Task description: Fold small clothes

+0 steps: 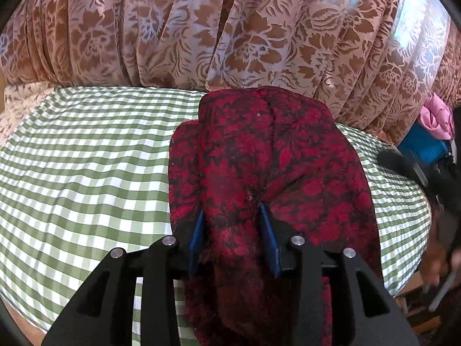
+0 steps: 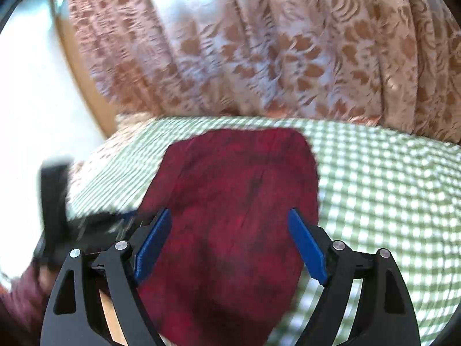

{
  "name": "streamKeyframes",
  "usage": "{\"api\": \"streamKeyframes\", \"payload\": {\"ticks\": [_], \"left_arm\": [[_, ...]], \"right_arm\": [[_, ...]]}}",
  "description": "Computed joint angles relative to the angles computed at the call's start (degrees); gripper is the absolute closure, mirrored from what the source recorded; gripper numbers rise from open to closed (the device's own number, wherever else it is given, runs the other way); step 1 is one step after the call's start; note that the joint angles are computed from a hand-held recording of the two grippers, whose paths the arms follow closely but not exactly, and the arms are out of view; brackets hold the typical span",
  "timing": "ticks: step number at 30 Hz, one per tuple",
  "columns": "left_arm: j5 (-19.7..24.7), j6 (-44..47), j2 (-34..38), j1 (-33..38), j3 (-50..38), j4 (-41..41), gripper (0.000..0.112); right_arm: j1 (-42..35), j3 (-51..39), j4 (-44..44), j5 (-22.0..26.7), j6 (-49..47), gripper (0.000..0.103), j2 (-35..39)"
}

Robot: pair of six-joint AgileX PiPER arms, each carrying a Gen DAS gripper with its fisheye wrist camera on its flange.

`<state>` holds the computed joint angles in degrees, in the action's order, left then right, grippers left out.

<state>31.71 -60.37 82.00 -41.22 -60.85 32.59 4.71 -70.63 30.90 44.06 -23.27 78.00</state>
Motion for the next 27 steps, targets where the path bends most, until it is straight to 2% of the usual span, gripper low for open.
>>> {"api": "streamKeyframes", "payload": {"ticks": [2, 6, 9, 13, 15, 20, 27], "left_arm": [[-0.6, -0.3, -0.3, 0.3, 0.5, 0.1, 0.074], [-2.4, -0.4, -0.7, 1.2, 2.0, 0.1, 0.074], [-1.3, 0.0, 0.1, 1.2, 1.5, 0.9, 0.074], [-3.7, 0.6, 0.8, 2.4, 2.4, -0.4, 0.073], [-2.7, -2.6, 1.3, 1.4, 2.2, 3.0, 0.073], [0.7, -8.0, 1.1, -1.1, 1.5, 7.5, 0.070], [9.0, -16.3, 0.6, -7.1, 1.3, 15.0, 0.056]], "right_arm": [[3.4, -4.8, -7.5, -3.1, 8.9, 0.021, 5.0], [8.4, -13.3, -19.6, -3.7, 21.6, 0.021, 14.2], [11.4, -15.9, -26.7, -4.6, 28.4, 0.021, 18.5], [14.6, -16.7, -37.3, -4.6, 37.7, 0.019, 22.7], [16.7, -16.4, -44.3, -5.1, 42.7, 0.018, 24.2], [15.2, -16.8, -40.0, -5.1, 39.3, 0.017, 24.1], [13.0, -14.9, -34.2, -6.9, 36.3, 0.012, 22.1]]}}
